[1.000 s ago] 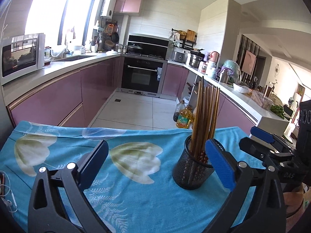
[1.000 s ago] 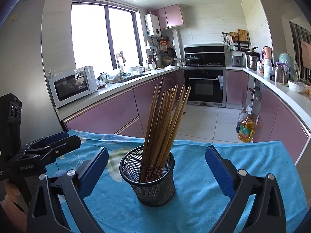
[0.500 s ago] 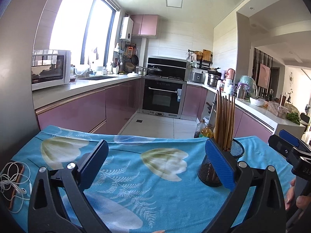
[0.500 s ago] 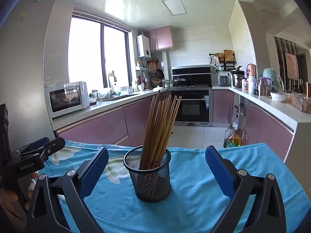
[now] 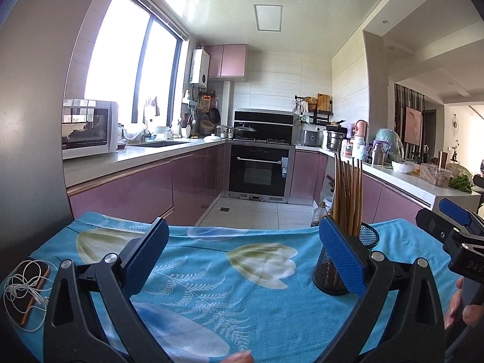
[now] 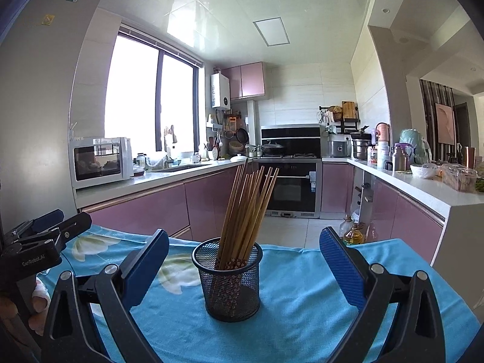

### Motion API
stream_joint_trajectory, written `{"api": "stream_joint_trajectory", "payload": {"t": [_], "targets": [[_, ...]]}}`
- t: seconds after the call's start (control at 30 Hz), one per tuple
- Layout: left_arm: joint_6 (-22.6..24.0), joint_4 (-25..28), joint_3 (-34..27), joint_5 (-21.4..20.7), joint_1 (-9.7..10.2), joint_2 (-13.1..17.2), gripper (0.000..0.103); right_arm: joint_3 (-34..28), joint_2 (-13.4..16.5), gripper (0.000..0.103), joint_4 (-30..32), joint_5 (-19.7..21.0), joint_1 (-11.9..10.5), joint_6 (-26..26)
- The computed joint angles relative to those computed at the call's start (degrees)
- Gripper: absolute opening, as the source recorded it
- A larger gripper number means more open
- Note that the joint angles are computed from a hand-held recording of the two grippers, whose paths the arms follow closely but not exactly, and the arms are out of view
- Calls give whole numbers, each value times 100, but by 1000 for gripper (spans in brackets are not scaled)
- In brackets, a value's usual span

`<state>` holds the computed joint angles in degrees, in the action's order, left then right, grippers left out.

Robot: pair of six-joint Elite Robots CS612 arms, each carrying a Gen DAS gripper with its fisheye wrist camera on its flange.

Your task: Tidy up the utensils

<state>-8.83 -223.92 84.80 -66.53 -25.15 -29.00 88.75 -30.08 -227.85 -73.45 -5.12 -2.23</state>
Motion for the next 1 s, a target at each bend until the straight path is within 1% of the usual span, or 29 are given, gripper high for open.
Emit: {"api": "stream_joint_trajectory", "payload": {"t": [0.33,0.6,1.0], "targets": [[-24,-100,10,46,-15,29,98,-14,23,96,25,-20,-5,15],[156,-203,-14,162,-54,66,98,-15,28,96,13,-27,-5,56],[182,-197,-8,203,-67,77,98,-10,32,96,35,-29,-21,97]]}}
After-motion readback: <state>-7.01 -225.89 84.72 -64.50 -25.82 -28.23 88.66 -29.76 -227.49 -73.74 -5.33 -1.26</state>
